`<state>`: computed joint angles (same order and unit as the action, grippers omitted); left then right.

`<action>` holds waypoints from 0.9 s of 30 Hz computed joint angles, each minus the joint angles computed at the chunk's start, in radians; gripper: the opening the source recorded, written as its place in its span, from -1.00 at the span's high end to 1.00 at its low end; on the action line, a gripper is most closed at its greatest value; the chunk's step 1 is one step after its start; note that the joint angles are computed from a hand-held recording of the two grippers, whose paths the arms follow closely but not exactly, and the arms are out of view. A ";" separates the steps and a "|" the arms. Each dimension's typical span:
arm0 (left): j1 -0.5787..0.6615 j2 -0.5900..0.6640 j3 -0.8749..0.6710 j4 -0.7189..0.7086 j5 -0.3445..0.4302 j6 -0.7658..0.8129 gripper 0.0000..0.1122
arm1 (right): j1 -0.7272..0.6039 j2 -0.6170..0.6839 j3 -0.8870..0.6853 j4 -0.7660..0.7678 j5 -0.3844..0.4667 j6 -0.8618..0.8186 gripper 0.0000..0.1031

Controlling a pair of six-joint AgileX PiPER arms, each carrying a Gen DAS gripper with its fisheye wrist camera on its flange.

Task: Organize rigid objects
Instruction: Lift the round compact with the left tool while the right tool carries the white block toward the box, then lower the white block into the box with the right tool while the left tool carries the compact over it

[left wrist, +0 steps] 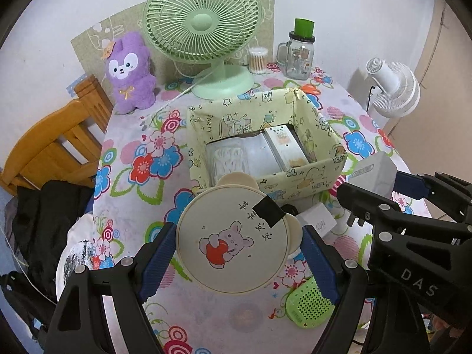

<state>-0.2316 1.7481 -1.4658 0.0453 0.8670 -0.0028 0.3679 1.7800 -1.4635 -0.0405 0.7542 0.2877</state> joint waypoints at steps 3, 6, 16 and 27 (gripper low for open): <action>0.012 0.004 -0.007 -0.017 -0.003 0.028 -0.51 | 0.010 0.007 -0.017 -0.021 0.010 0.033 -0.06; 0.026 0.008 -0.018 -0.038 -0.002 0.061 -0.51 | 0.017 0.015 -0.034 -0.036 0.019 0.054 -0.06; 0.060 0.036 -0.089 -0.090 0.021 0.132 -0.51 | 0.038 0.050 -0.131 -0.091 0.075 0.116 -0.06; 0.050 0.119 -0.193 -0.054 0.044 0.067 -0.51 | -0.009 0.164 -0.293 -0.008 0.126 -0.031 -0.06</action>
<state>-0.1812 1.8667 -1.6592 -0.0087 0.9109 0.0640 0.3586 1.9439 -1.7564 -0.0484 0.8801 0.2571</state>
